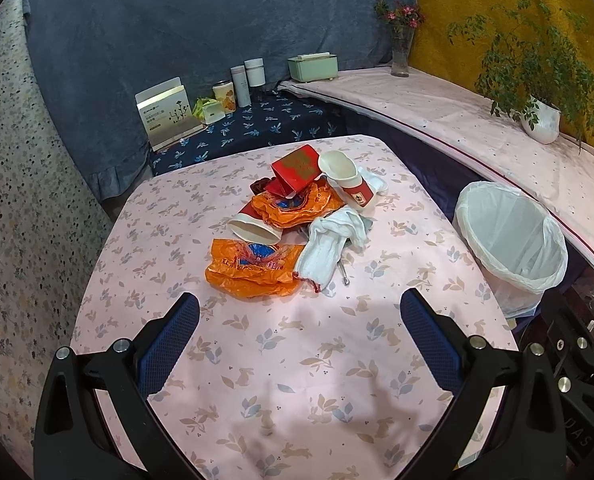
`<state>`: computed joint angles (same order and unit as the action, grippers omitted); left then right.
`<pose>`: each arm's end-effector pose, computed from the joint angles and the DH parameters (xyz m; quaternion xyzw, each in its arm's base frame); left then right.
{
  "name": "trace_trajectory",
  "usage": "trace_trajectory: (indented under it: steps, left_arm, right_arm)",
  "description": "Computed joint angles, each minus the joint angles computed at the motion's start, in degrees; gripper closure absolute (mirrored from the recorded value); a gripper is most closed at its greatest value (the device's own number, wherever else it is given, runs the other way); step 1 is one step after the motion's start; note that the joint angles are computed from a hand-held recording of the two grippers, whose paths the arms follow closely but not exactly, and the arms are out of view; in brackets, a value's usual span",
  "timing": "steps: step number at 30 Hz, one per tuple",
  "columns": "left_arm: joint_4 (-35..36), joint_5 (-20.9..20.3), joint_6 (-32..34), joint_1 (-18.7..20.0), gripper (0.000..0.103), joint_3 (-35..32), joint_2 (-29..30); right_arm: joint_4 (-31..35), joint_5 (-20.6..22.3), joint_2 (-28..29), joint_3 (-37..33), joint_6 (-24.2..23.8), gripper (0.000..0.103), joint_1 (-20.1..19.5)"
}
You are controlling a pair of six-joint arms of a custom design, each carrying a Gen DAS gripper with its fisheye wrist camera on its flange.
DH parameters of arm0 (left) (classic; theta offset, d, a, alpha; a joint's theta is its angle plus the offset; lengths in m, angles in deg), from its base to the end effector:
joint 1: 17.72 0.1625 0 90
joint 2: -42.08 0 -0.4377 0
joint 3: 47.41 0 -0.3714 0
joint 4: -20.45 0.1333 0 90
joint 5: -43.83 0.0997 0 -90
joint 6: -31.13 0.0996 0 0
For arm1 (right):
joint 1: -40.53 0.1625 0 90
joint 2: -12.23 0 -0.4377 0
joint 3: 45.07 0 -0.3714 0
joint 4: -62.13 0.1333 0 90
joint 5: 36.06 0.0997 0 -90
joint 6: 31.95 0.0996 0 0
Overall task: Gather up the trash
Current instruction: 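Move both tools down toward the trash pile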
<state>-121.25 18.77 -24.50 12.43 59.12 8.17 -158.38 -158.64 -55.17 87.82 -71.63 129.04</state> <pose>-0.3653 -0.4707 -0.0228 0.1279 0.8255 -0.3647 0.4113 0.0682 -0.4424 0.2836 0.1223 -0.8142 0.3998 0.4028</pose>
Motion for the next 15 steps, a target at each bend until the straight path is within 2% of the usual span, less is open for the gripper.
trace_trajectory:
  steps: [7,10,15]
  left_arm:
    - [-3.82,1.58,1.45,1.28,0.007,1.10,0.07]
    - [-5.32,1.07,2.07,2.51,0.007,1.63,-0.49]
    - [-4.62,1.86,0.73,4.93,0.007,2.28,-1.52]
  right_arm:
    - [-0.40,0.48,1.10,-1.00,1.53,0.007,-0.39]
    - [0.65,0.32,1.48,-1.67,2.66,0.007,-0.69]
    - [1.20,0.14,3.04,-3.11,3.48,0.007,-0.76]
